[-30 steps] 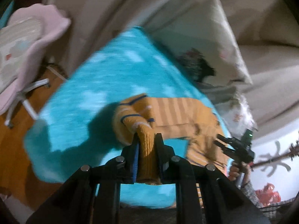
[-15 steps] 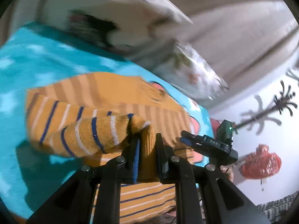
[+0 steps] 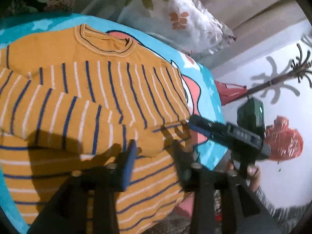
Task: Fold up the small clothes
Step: 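Fold the held sleeve and side over the body with the left tool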
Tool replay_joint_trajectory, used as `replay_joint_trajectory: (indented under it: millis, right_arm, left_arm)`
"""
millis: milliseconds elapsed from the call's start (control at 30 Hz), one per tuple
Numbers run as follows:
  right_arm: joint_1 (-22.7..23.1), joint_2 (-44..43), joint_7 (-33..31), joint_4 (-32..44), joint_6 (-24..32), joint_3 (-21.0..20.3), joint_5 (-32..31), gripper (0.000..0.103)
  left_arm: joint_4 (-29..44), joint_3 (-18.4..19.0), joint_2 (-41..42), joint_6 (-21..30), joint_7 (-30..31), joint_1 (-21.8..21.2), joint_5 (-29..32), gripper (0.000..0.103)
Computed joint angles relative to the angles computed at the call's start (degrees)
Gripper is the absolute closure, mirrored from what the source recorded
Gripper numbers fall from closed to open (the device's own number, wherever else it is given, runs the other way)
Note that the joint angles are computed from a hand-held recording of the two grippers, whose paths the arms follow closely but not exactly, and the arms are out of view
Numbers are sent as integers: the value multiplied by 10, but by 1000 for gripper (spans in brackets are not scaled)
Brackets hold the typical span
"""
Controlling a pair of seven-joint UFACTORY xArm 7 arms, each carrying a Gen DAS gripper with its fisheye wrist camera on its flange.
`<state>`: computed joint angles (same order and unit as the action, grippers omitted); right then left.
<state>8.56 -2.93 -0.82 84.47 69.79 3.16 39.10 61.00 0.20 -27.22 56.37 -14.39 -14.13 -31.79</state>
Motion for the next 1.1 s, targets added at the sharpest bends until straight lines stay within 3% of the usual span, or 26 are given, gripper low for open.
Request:
replay_joint_trajectory:
  millis: [300,500,733,867,900,933,1033,1100]
  right_arm:
    - [40,54,-30,40,3,40,-27,51]
    - [69,71,-27,51,-20,57,-111,51]
    - [103,72,-35,60,-60,73,-188,52]
    - [122,94,-35,76,-50,78,-246,52]
    - [126,97,-34,80,-53,80,-255,54]
    - [128,98,-47,85,-46,82,-254,70]
    - [134,103,-81,103,-13,86,-253,99]
    - [135,103,-90,112,2,85,-251,99]
  left_arm:
    - [-44,6,-85,79,-83,95,147,53]
    - [-91,30,-130,92,-93,123,170,51]
    - [-115,35,-133,72,-94,154,209,47]
    - [-126,36,-117,70,-85,159,219,47]
    - [-128,36,-117,71,-82,160,220,47]
    - [-133,36,-120,68,-79,160,221,47]
    - [-134,37,-121,66,-72,160,221,47]
    - [-133,36,-117,64,-71,161,220,47]
